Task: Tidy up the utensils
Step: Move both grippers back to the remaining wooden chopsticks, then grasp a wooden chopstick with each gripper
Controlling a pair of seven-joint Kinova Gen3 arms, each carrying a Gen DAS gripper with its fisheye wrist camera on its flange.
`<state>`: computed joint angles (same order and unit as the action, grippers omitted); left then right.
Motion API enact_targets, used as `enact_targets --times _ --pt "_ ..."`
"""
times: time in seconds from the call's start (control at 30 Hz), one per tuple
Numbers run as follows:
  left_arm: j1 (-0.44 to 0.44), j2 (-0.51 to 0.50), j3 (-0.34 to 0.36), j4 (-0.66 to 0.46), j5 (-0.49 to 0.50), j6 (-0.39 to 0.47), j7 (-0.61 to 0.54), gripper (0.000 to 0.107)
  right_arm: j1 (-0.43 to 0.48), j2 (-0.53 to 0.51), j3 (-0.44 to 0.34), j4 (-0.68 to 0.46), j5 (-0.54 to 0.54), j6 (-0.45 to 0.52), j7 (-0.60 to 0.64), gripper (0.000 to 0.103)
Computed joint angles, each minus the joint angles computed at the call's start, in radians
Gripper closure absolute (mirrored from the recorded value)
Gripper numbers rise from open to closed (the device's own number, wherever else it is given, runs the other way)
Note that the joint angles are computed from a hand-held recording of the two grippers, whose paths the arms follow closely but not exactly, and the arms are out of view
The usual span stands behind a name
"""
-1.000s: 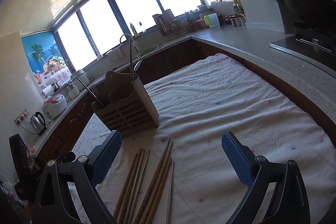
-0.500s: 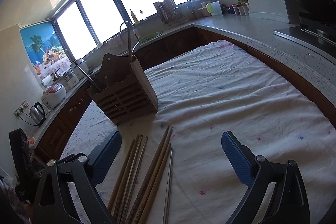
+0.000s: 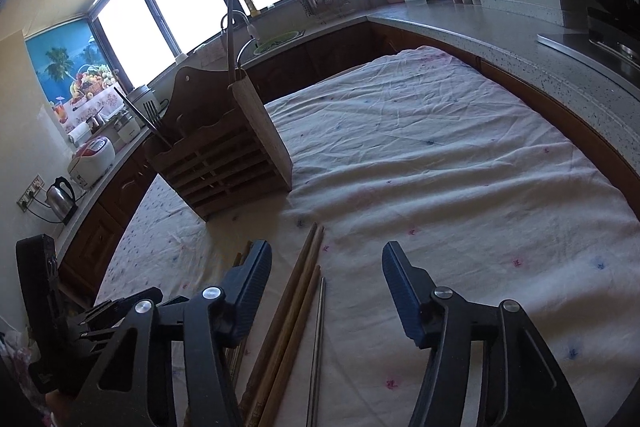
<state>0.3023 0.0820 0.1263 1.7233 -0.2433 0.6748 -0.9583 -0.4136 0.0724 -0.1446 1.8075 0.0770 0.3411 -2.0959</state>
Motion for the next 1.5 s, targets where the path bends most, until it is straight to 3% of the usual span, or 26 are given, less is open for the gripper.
enact_targets --times 0.1,0.3,0.47,0.77,0.83,0.93,1.17,1.5 --pt "0.001 0.034 0.002 -0.039 0.010 0.026 -0.028 0.050 0.021 0.045 -0.016 -0.051 -0.065 0.047 0.083 0.054" --pt "0.001 0.083 -0.005 -0.085 0.048 0.057 -0.094 0.066 -0.009 0.147 0.002 -0.168 -0.061 0.163 0.124 0.074" --pt "0.016 0.100 -0.018 -0.100 0.040 0.061 -0.106 0.068 -0.024 0.213 0.012 -0.247 -0.055 0.232 0.147 0.085" --pt "0.078 0.154 -0.042 -0.155 -0.060 0.086 -0.060 0.070 -0.077 0.269 0.040 -0.331 0.015 0.299 0.145 0.092" --pt "0.093 0.159 -0.047 -0.154 -0.087 0.082 -0.051 0.078 -0.084 0.276 0.044 -0.344 0.025 0.309 0.146 0.092" --pt "0.085 0.156 -0.046 -0.150 -0.081 0.073 -0.065 0.100 -0.084 0.272 0.042 -0.331 0.029 0.293 0.153 0.092" --pt "0.000 0.090 -0.031 -0.079 0.070 0.007 -0.150 0.103 -0.034 0.242 0.010 -0.288 -0.055 0.246 0.182 0.096" --pt "-0.082 -0.090 -0.017 0.035 0.227 -0.084 -0.232 0.103 0.015 0.089 -0.020 -0.174 -0.161 0.122 0.243 0.098"
